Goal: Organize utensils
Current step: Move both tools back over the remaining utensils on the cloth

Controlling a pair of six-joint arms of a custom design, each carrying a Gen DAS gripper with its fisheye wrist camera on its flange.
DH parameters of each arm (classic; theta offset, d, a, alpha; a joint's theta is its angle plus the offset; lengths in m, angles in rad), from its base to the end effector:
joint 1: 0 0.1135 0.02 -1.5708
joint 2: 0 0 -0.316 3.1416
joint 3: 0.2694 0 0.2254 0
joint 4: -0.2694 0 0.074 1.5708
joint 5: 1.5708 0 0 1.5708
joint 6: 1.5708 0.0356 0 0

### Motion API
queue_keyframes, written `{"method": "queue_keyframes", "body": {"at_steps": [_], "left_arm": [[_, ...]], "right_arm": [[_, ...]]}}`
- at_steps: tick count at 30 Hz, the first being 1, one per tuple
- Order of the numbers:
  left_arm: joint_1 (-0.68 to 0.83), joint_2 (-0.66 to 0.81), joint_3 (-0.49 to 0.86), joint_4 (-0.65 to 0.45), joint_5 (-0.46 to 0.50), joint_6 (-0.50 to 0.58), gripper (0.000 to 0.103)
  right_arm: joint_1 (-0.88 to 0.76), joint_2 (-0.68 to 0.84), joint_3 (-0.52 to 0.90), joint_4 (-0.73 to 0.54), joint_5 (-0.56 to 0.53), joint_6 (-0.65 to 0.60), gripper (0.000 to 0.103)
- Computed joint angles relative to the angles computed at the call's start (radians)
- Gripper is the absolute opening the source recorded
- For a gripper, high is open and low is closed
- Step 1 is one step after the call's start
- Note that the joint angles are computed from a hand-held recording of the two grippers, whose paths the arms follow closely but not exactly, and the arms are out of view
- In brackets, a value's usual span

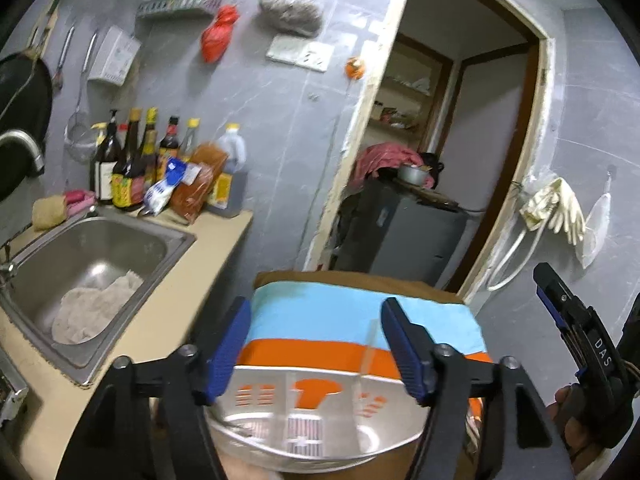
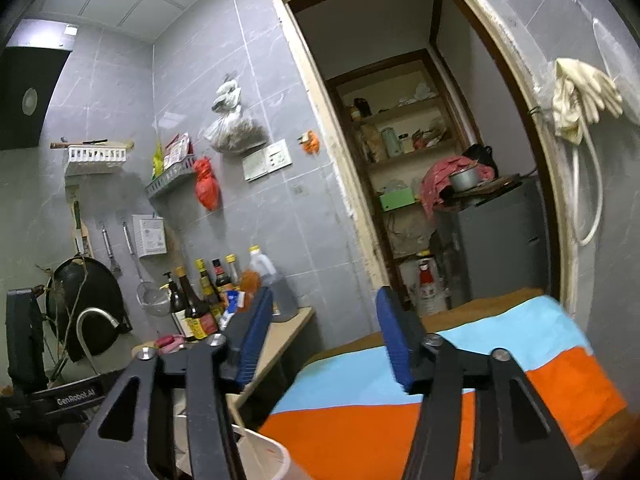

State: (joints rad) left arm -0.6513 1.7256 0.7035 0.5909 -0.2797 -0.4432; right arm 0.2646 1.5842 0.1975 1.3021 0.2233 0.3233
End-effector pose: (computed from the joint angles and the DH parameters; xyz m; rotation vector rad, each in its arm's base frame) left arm 0.2696 -0.1932 0.2264 0.0284 2.0093 -0.4266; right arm 0.2253 0.0529 0.2177 0.2185 1.6454 0.2624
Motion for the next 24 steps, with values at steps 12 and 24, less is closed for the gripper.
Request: {"method": "queue_keyframes", "body": {"at_steps": [12,24], "left_arm": [[-0.283,0.099,0.163,0.031,-0.269,-0.013,0.102],[-0.45,0.288,0.404,-0.103,-0.451,-0.044,0.103]], "right_arm": [[-0.448,-0.462,-0.009,-0.428,-0.324,-0.133,0.091],[-1.029,-0.357,0.053,-0.502,-0.872,-0.258,0.101]]}}
